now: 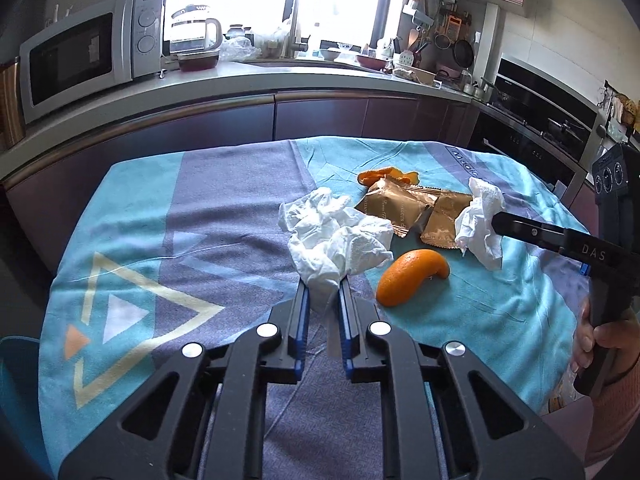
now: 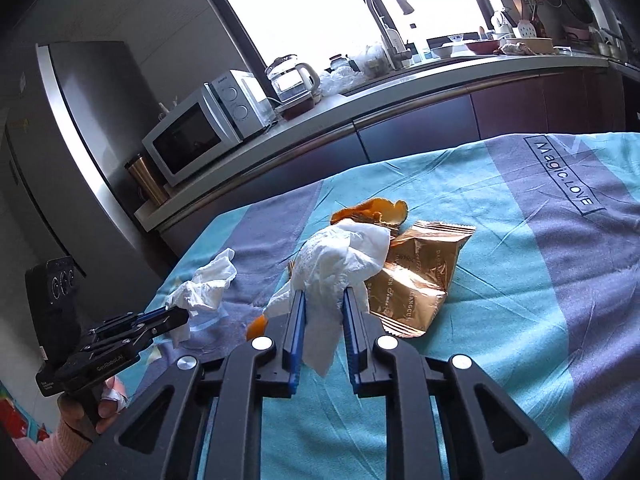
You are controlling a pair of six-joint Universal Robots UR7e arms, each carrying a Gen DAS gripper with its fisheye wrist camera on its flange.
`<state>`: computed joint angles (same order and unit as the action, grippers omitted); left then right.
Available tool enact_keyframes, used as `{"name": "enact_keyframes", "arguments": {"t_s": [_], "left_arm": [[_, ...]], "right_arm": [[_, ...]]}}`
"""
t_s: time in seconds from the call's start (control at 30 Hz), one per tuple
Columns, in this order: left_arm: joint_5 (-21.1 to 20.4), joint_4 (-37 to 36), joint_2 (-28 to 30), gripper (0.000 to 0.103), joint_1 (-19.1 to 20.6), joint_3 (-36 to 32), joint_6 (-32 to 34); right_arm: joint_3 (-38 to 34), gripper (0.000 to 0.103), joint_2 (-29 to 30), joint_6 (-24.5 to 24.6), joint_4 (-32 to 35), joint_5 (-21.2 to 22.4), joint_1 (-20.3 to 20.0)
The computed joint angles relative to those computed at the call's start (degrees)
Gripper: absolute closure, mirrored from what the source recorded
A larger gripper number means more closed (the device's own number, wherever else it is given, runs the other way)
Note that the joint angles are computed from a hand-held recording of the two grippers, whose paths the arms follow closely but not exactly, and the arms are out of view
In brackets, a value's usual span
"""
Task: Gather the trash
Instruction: 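Grasp a crumpled white tissue with the left tool while the right tool grasps another tissue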
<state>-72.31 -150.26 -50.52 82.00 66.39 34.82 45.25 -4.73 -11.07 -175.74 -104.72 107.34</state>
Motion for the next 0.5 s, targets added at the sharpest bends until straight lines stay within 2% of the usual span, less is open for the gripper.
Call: {"name": "enact_keyframes", "arguments": {"t_s": [0.17,0.5], "left_arm": [[-0.6,-2.5,-3.1,0.089,0.1,3.6,1.0],[-0.6,-5.8,-7.6,0.089,1.0,8.0,1.6]], "right_arm": [[-0.4,0.086,0.3,-1.1,0.7,1.9,0.7],[-6.7,0.086,4.0,-2.3,6.5,5.7,2.2]]}}
